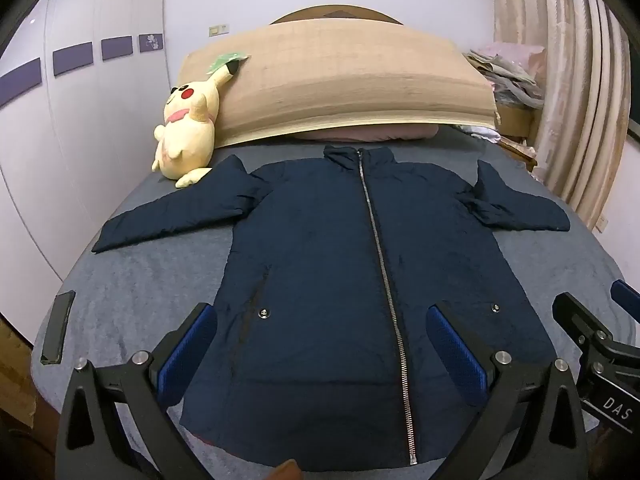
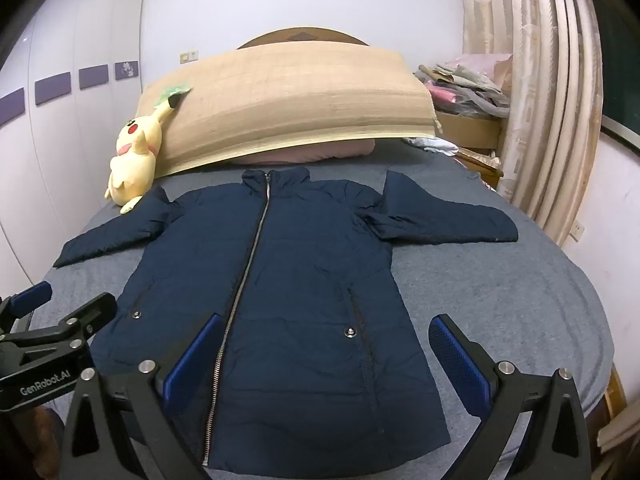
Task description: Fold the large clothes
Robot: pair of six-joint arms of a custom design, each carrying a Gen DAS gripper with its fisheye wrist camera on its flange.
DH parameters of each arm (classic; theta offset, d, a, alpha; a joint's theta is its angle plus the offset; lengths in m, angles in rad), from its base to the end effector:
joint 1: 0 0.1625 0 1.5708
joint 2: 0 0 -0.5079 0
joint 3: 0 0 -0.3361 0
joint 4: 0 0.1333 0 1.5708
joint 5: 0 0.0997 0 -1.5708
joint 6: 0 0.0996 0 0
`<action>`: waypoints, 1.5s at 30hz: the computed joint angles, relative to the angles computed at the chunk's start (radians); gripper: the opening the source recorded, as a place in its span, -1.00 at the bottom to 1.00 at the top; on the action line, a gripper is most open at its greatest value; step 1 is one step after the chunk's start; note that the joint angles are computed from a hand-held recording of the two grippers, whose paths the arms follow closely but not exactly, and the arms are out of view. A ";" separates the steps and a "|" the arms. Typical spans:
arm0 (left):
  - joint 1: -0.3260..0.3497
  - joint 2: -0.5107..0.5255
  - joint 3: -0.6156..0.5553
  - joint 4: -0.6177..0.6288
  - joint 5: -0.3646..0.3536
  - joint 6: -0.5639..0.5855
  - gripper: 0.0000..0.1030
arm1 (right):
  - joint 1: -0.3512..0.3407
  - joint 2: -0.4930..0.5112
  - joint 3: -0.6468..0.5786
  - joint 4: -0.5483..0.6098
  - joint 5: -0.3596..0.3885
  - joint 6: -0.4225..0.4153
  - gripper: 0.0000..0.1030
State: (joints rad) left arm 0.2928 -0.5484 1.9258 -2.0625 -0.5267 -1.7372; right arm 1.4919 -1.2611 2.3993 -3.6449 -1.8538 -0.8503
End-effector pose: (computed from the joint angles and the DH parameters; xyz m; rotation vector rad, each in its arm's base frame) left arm -0.4368 -0.3608 -0.0114 0.0755 2.0531 -1.0786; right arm 0.0711 -0.4388 0.3646 0.7214 -2.2227 0.9043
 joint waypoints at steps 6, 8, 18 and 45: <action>0.000 0.004 0.001 0.012 0.000 -0.021 1.00 | 0.002 -0.001 0.003 -0.004 -0.003 0.001 1.00; 0.000 0.006 0.000 0.015 -0.001 -0.025 1.00 | 0.007 0.001 0.003 -0.004 -0.007 0.003 1.00; 0.001 0.005 0.002 0.006 -0.005 -0.017 1.00 | 0.002 0.008 0.002 -0.008 -0.008 0.006 1.00; 0.003 0.010 0.003 -0.014 -0.012 0.003 1.00 | -0.005 0.002 0.002 -0.003 -0.004 0.003 1.00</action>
